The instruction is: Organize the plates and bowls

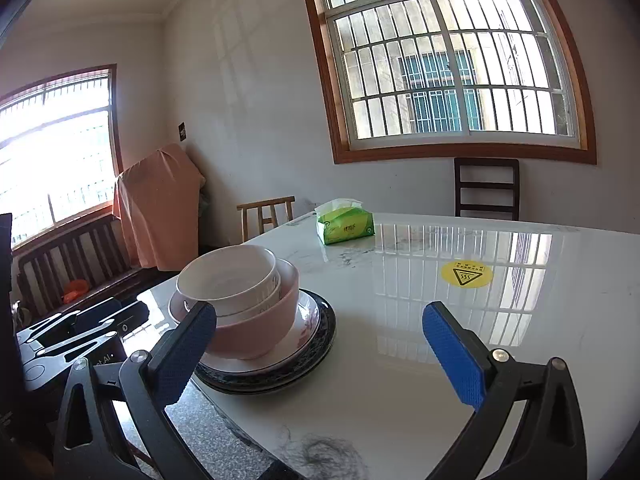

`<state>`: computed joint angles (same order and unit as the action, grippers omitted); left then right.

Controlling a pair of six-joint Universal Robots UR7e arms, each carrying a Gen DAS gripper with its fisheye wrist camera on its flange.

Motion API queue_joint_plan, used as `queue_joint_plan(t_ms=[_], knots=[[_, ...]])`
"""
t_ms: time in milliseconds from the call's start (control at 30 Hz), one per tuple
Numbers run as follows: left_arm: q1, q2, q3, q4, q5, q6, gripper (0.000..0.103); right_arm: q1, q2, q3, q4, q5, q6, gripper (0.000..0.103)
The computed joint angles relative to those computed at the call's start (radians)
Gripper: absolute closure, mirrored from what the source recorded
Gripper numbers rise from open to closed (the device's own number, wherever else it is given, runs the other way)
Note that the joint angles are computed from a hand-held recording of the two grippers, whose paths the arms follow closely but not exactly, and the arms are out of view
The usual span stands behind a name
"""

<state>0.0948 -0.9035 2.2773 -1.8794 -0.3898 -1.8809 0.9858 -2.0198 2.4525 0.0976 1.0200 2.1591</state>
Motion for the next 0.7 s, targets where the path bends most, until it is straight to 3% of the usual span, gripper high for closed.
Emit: queue_joint_plan(t_ms=[67,267,700], knots=[[-0.015,0.004,-0.020,0.075,-0.005,-0.049,0.046,-0.021,-0.009,0.003,0.015,-0.025,-0.013,0.000],[-0.026,-0.001,-0.022,0.066,-0.018,-0.027,0.046,-0.087,-0.040,0.010,0.068,-0.092,-0.052,0.000],[-0.033,-0.013,-0.014,0.078,-0.062,-0.056,0.046,-0.124,-0.053,0.023,0.107,-0.123,-0.106,0.000]])
